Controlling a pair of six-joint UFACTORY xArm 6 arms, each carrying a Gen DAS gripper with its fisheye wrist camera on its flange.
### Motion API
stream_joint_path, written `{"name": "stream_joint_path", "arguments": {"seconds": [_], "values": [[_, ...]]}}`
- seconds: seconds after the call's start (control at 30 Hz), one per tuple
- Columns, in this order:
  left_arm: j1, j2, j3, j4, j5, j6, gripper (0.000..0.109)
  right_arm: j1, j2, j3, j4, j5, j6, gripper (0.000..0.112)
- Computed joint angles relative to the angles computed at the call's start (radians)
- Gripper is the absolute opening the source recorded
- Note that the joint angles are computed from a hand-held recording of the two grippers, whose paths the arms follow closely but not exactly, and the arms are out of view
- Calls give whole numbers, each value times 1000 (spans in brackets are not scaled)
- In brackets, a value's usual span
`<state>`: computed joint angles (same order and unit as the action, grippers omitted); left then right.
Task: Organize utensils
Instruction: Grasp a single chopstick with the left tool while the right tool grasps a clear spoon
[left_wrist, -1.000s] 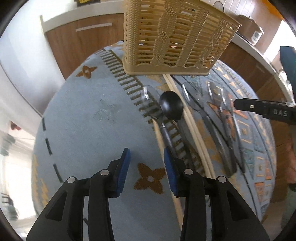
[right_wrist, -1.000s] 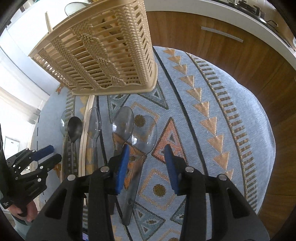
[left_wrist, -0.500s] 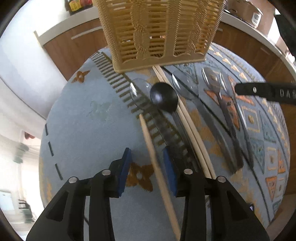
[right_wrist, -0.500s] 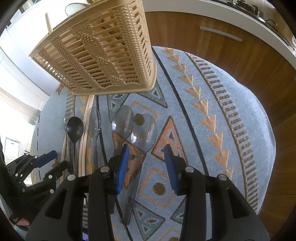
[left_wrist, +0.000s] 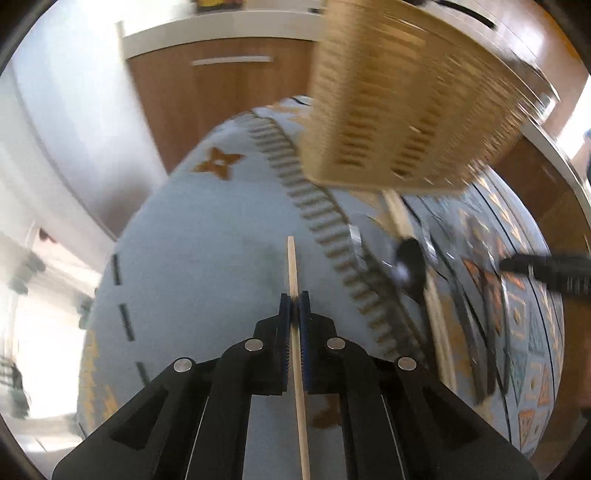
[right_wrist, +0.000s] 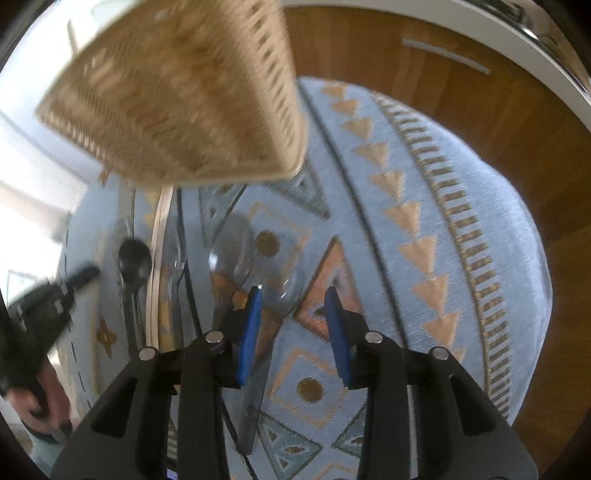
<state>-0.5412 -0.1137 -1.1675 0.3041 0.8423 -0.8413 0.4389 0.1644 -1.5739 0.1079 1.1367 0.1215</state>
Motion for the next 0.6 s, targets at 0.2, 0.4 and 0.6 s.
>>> {"name": "stream_joint_path", "arguments": {"seconds": [0.2,0.4,0.6], "values": [[28,2,-6,-15,-17,3,3,25,88,-127,-52,53,37,32],[28,-19,15,-14,-60,8,3,58,173,-267,-120,123,58,32],[43,-75,122,23,-275,-42,3,77,75,-109,-137,17,24,30]]}}
